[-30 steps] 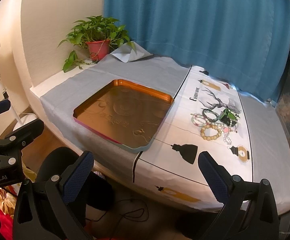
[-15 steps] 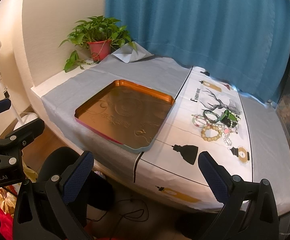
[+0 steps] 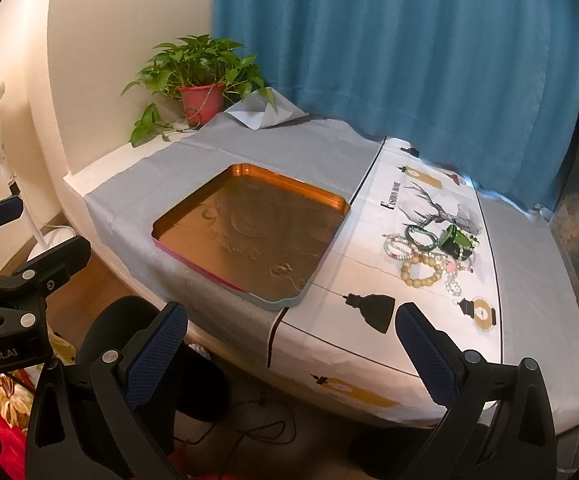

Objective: Organize jewelry

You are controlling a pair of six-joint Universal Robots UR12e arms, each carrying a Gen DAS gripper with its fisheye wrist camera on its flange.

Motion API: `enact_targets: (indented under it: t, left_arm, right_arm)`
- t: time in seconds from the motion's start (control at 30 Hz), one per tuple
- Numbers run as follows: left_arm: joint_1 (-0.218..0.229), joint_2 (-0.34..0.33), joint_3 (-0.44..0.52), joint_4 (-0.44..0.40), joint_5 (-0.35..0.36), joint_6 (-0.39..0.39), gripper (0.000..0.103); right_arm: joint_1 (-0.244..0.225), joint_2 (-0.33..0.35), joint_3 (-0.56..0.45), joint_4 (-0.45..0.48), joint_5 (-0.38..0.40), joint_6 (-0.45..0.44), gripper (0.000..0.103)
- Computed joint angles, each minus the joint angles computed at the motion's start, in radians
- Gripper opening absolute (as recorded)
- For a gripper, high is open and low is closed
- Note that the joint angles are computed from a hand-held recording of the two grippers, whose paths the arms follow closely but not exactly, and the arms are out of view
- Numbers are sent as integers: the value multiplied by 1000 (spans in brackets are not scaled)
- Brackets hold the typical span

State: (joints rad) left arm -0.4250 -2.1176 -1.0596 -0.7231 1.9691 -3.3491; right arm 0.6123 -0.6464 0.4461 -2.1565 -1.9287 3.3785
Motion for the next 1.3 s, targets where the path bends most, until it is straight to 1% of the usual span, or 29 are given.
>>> enact_targets:
  t: [0.37, 0.6, 0.67, 1.07, 1.2, 1.27, 1.3]
  left_arm:
    - [0, 1, -2, 4, 0, 0, 103]
    - [1, 2, -2, 1, -1, 0, 103]
    - [0, 1, -3, 5, 0, 1, 103]
    - [0, 1, -4, 5, -1, 2, 103]
    - [4, 3, 3, 2, -5, 9, 103]
    - [9, 7, -1, 2, -17, 20, 103]
    - [10, 5, 1, 0, -24, 27, 103]
  right_arm:
    - [2, 2, -7, 6, -3, 5, 103]
    - [1, -2, 6, -3, -1, 2, 103]
    - [2, 5, -15, 13, 0, 3, 103]
    - [3, 4, -13, 12, -2, 6, 103]
    - [2, 0, -4, 12, 1, 7, 103]
    - [-2, -11, 16, 24, 12, 22, 103]
    - [-6, -27, 52, 12, 19, 27, 103]
